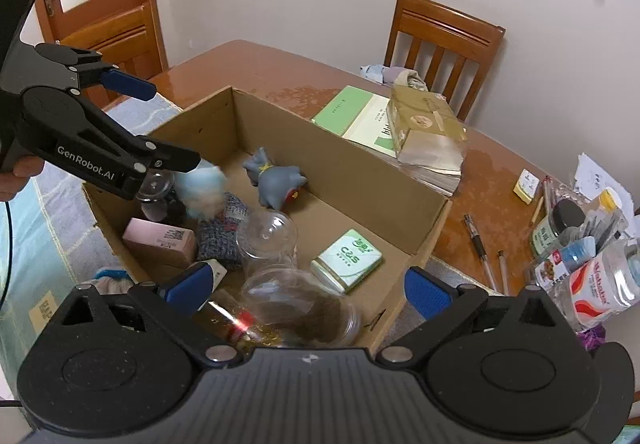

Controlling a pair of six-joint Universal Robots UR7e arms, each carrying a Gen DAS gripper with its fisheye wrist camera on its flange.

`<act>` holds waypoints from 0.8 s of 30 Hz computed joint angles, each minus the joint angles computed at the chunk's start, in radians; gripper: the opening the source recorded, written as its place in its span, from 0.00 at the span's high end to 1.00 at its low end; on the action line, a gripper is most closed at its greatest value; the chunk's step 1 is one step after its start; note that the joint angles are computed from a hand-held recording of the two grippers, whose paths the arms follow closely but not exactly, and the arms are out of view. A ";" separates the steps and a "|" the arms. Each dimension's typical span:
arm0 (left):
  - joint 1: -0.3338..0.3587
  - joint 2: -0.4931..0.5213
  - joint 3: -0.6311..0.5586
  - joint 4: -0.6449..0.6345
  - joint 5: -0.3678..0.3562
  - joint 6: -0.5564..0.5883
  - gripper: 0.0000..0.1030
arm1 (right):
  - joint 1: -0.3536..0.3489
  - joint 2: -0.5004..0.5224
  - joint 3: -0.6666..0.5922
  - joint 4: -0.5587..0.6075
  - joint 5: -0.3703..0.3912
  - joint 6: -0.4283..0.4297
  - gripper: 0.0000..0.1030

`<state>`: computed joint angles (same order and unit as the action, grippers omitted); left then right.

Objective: Organize objects
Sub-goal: 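Carry the blue-white toy and cookie jar into the cardboard box and release both, then move both tools back toward the white socks on the towel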

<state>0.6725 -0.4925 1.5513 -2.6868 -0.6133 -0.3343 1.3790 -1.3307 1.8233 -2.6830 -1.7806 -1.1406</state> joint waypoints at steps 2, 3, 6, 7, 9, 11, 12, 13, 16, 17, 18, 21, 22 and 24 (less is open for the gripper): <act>-0.005 -0.015 0.014 0.017 -0.011 -0.034 0.05 | 0.001 -0.006 0.009 -0.008 -0.008 -0.008 0.00; -0.009 -0.023 0.024 0.016 -0.015 -0.045 0.05 | 0.002 -0.010 0.014 -0.009 -0.012 -0.007 0.00; -0.027 -0.038 0.061 0.015 -0.003 -0.082 0.04 | 0.004 -0.031 0.028 0.005 -0.019 0.008 0.00; -0.031 -0.041 0.069 0.013 0.004 -0.093 0.04 | 0.002 -0.041 0.037 0.005 -0.015 0.008 0.00; -0.043 -0.048 0.102 -0.028 0.012 -0.092 0.04 | -0.005 -0.060 0.063 -0.012 -0.006 0.006 0.00; -0.061 -0.060 0.126 0.001 0.032 -0.161 0.04 | -0.022 -0.085 0.099 -0.034 0.019 -0.004 0.00; -0.068 -0.071 0.147 -0.012 0.024 -0.185 0.04 | -0.032 -0.099 0.120 -0.049 0.034 -0.016 0.00; -0.074 -0.079 0.168 -0.031 0.016 -0.197 0.04 | -0.035 -0.110 0.143 -0.073 0.026 -0.007 0.00; -0.096 -0.093 0.209 -0.012 0.032 -0.272 0.04 | -0.058 -0.152 0.178 -0.032 0.045 0.019 0.00; -0.101 -0.096 0.219 -0.001 0.034 -0.297 0.04 | -0.064 -0.162 0.197 -0.046 0.044 0.011 0.00; -0.106 -0.100 0.233 0.007 0.032 -0.322 0.04 | -0.069 -0.170 0.217 -0.068 0.040 -0.001 0.00; -0.115 -0.104 0.262 0.007 0.021 -0.364 0.04 | -0.093 -0.192 0.261 -0.088 0.046 -0.014 0.00; -0.120 -0.104 0.273 0.009 0.022 -0.385 0.04 | -0.102 -0.199 0.273 -0.089 0.050 -0.015 0.00; -0.124 -0.103 0.289 0.000 0.022 -0.406 0.04 | -0.113 -0.206 0.294 -0.101 0.047 -0.013 0.00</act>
